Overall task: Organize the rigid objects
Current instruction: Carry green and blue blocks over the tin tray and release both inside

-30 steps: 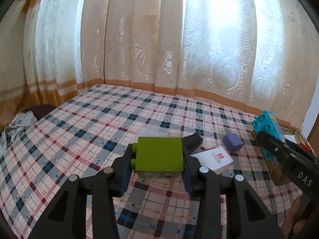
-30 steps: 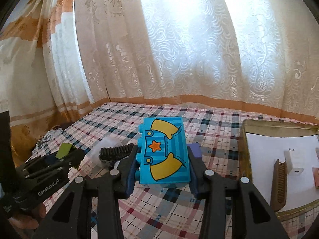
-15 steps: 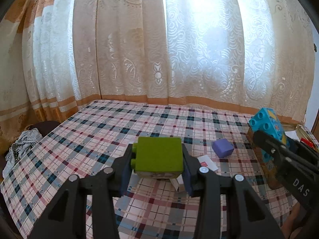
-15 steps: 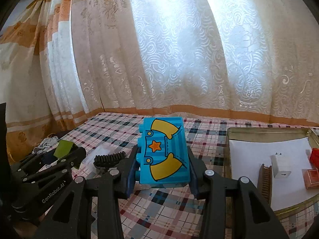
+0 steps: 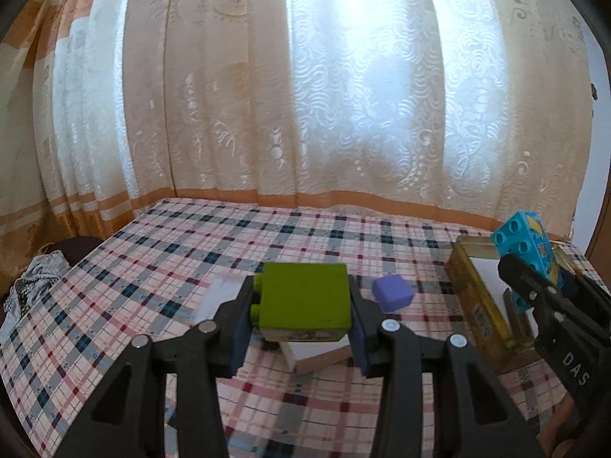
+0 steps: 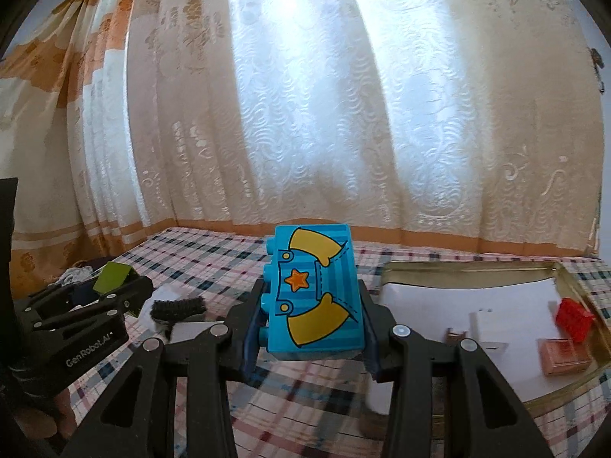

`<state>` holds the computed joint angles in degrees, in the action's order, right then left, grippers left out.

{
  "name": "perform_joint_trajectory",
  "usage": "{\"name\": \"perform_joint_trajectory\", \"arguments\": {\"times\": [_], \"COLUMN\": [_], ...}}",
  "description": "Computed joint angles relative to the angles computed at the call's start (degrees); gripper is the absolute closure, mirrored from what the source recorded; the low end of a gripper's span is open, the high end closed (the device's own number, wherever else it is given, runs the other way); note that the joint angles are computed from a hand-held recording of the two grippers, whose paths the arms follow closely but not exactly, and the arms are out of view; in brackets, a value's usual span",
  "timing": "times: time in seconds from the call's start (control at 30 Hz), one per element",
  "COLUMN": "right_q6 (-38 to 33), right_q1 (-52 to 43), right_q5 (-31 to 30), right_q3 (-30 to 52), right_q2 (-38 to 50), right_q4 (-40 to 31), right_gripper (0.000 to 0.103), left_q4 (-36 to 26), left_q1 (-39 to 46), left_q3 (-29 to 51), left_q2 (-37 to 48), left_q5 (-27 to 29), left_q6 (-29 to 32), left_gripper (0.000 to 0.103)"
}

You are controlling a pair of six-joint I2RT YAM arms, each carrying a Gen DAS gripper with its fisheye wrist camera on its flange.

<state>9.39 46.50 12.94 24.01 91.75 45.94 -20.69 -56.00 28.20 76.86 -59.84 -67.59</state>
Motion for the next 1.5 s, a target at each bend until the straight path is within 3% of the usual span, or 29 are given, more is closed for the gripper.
{"name": "perform_joint_trajectory", "arguments": {"times": [0.5,0.97,1.5], "right_q6": [-1.4,-3.0,-6.5], "right_q1": [-14.4,-28.2,-38.8], "right_q5": [-7.7,-14.9,-17.3], "right_q3": [-6.6,-8.3,-5.1], "right_q2": [-8.7,-12.3,-6.9], "right_q4": [0.8,-0.5,0.3], "right_gripper": [0.058,0.058,0.058], "left_q4": [9.0,17.8,20.8], "left_q1": [-2.5,-3.1,-1.5], "left_q3": [12.5,21.7,35.7], "left_q2": [12.1,21.7,35.0], "left_q5": [-0.6,2.2,7.7], "left_q6": [9.9,18.9,25.3], "left_gripper": [0.061,0.061,0.061]}}
